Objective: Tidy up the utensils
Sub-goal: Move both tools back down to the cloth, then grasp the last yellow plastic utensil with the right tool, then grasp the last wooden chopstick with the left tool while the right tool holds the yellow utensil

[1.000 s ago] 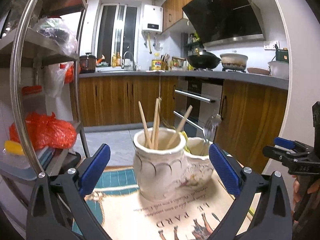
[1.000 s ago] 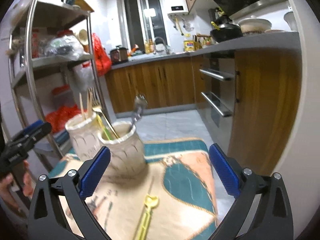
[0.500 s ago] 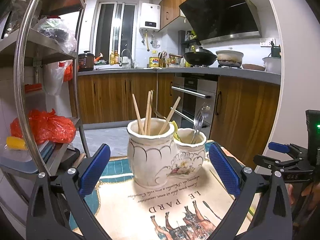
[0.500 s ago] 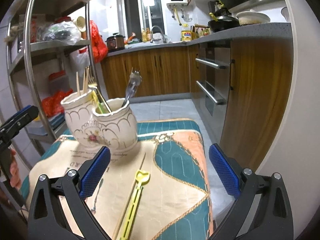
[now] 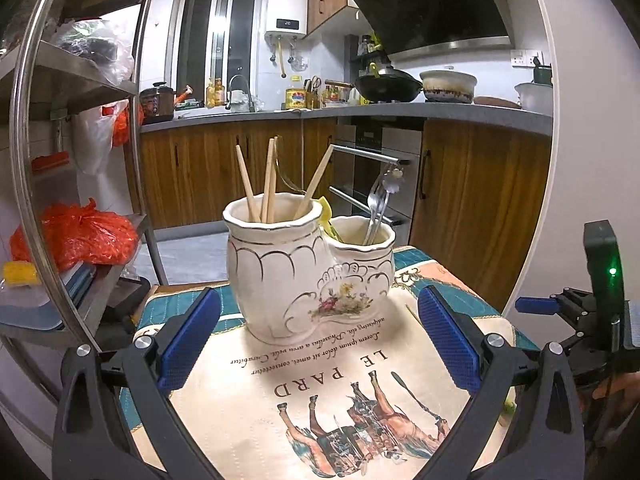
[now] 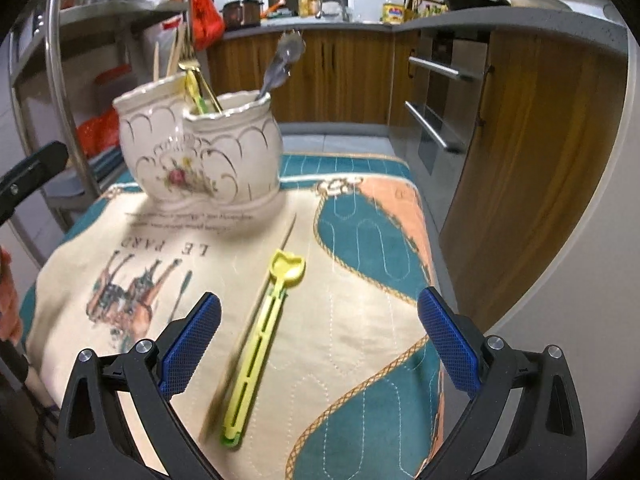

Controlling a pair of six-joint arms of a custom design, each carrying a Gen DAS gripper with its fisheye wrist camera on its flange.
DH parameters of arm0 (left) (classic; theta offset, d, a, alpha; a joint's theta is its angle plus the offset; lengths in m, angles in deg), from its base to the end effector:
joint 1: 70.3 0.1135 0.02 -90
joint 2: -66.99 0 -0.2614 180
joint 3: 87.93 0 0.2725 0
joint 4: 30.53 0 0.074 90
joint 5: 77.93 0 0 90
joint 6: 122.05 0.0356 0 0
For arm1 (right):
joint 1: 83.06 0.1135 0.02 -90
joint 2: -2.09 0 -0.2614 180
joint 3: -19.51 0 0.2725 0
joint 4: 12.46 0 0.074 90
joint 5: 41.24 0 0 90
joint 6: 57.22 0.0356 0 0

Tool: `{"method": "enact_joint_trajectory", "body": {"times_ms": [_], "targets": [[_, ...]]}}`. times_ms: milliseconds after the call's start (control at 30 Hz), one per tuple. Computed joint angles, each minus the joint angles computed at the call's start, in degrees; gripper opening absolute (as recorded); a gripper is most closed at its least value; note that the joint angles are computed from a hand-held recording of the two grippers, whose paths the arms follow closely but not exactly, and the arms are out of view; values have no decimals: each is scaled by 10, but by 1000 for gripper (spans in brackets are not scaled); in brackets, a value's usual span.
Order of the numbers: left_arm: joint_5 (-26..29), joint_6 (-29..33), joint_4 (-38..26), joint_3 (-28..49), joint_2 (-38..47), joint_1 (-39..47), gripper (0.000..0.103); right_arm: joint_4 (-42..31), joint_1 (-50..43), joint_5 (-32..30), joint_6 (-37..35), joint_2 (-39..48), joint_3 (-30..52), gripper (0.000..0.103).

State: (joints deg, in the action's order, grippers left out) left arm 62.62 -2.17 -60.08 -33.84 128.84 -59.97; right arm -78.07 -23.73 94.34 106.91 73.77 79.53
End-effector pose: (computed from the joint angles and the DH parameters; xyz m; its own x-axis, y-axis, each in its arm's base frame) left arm 0.2445 0.0166 0.2486 -0.2728 0.2720 -0.9228 0.7222 0.6916 -0.0096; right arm 0.1374 0.1819 0.2101 -0.6379 0.2442 -0.7304 0.3359 0.9416 0.0214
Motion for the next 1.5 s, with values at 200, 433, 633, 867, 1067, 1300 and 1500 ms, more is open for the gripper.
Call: {"method": "enact_joint_trajectory", "body": {"times_ms": [200,433,633,867,1067,1300,1500], "targets": [[-4,7,-5,1,0,-8,97,35,-7,-25,-29,-1,-7,71],[0,10,-11,3,1,-6,97,92,-31,-89,-82,-7,-21,28],[4,13,-14,4,-3,-5,97,88,-40,-95,-91,5,-12,19],[-3,25,-15,-5,-12,-15,97,108,-71,-102,-132,16,-12,20],[-25,24,-30,-7,-21,-38,97,116,-80,-98,-135,-22,-30,10],[-84,27,-80,-7,-41,-103,97,75,-72,-36,-110,-120,-57,10],[-151,8,-119,-14,-40,-178,97,38,-59,-5,-80,-193,-77,10]]}}
